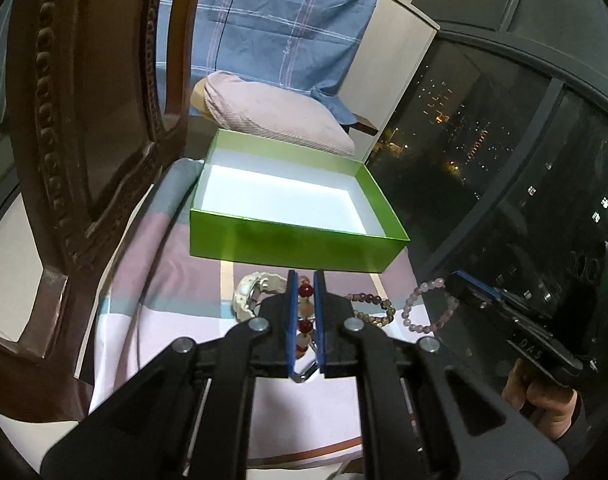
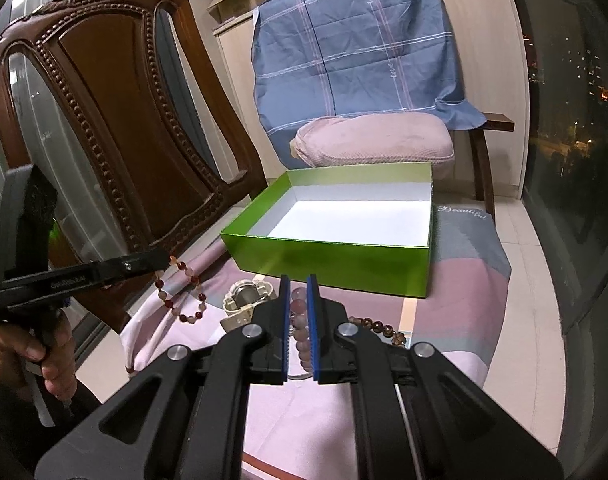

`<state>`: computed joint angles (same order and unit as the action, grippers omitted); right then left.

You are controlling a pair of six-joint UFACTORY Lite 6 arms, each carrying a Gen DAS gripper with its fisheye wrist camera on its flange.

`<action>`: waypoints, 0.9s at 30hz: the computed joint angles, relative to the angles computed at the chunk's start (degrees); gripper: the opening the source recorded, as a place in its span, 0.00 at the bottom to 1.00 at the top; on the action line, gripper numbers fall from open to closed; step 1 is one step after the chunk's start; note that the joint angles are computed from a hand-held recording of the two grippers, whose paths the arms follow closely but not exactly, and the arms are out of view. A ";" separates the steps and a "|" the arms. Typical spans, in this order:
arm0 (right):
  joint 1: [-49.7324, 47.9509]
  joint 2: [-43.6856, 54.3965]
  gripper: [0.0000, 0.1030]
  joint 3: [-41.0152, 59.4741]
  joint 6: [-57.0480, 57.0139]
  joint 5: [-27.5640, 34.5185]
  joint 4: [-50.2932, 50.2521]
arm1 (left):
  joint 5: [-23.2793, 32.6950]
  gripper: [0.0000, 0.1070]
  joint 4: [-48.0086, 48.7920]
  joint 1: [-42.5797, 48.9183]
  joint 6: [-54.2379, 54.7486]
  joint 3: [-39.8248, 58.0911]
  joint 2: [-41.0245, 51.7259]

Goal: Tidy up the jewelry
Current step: 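Grasp and lift the red bead bracelet with the left tool while the right tool holds the pink bracelet, then carry both held bracelets over the green box with both tools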

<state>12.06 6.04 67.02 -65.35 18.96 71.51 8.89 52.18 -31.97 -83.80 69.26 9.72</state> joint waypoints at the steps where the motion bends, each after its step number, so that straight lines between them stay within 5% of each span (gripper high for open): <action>1: 0.19 0.09 0.08 -0.01 0.29 -0.33 -0.23 | 0.32 0.07 2.15 -0.17 -1.75 -1.04 -0.91; 27: 1.35 -0.23 0.08 -0.46 5.30 -5.09 -4.89 | 8.74 0.07 12.34 -3.99 -9.92 -2.33 -1.80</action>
